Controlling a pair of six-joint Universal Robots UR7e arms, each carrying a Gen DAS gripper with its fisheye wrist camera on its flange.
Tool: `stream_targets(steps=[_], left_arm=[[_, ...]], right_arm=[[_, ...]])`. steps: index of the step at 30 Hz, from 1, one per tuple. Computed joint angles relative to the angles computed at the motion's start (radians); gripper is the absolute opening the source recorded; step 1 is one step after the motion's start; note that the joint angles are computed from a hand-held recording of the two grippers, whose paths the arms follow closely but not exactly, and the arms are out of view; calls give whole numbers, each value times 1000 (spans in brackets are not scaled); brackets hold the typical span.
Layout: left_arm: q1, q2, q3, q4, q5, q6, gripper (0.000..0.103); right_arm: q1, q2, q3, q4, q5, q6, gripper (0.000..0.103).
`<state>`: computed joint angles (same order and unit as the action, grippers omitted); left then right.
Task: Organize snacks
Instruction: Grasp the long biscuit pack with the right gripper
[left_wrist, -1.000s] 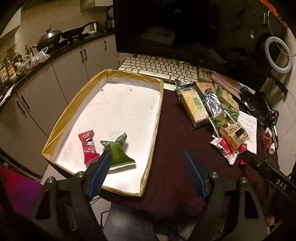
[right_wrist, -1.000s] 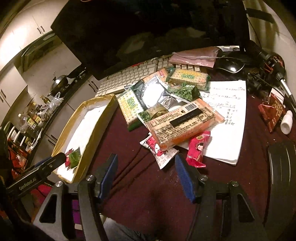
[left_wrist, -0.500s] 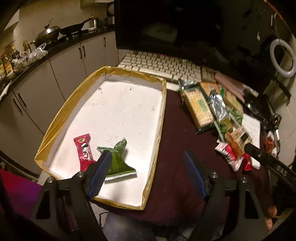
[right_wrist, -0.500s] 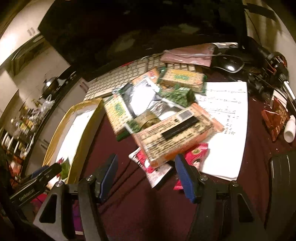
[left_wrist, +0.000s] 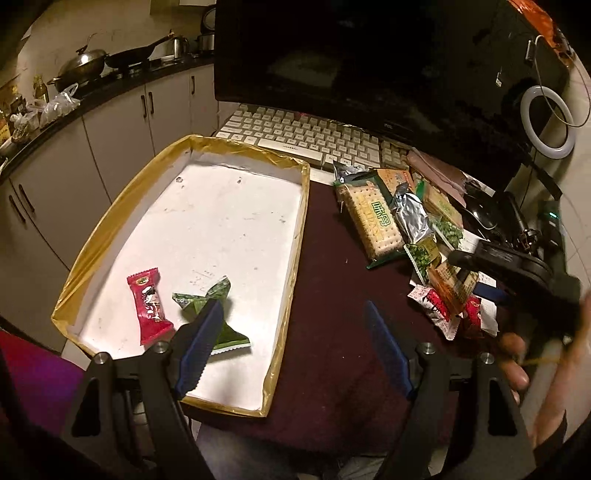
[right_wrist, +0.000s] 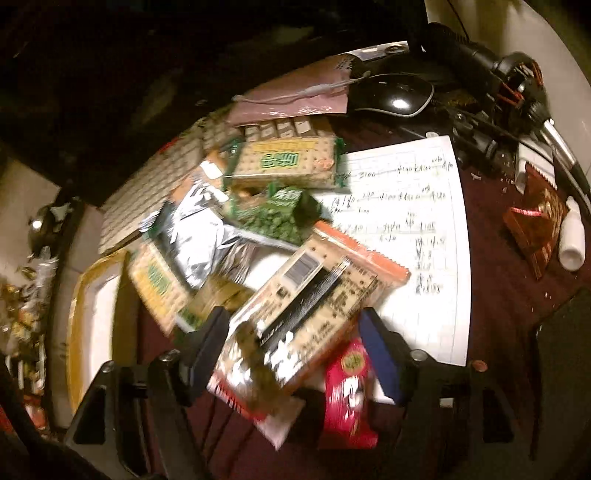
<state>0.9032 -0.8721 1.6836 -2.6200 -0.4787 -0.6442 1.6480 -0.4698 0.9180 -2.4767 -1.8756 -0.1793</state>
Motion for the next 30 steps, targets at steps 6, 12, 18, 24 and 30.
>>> stream_targets(steps=[6, 12, 18, 24, 30], left_arm=[[-7, 13, -14, 8, -38, 29, 79], [25, 49, -81, -4, -267, 126, 79], [42, 139, -215, 82, -331, 159, 79], [17, 132, -181, 61, -220, 121, 79], [10, 104, -131, 92, -181, 46, 79]], right_arm=[[24, 61, -60, -23, -124, -20, 70], [-9, -8, 36, -66, 5, -37, 26], [-49, -64, 76, -39, 135, -43, 10], [-23, -40, 53, -33, 132, -51, 70], [37, 57, -42, 3, -72, -138, 70]])
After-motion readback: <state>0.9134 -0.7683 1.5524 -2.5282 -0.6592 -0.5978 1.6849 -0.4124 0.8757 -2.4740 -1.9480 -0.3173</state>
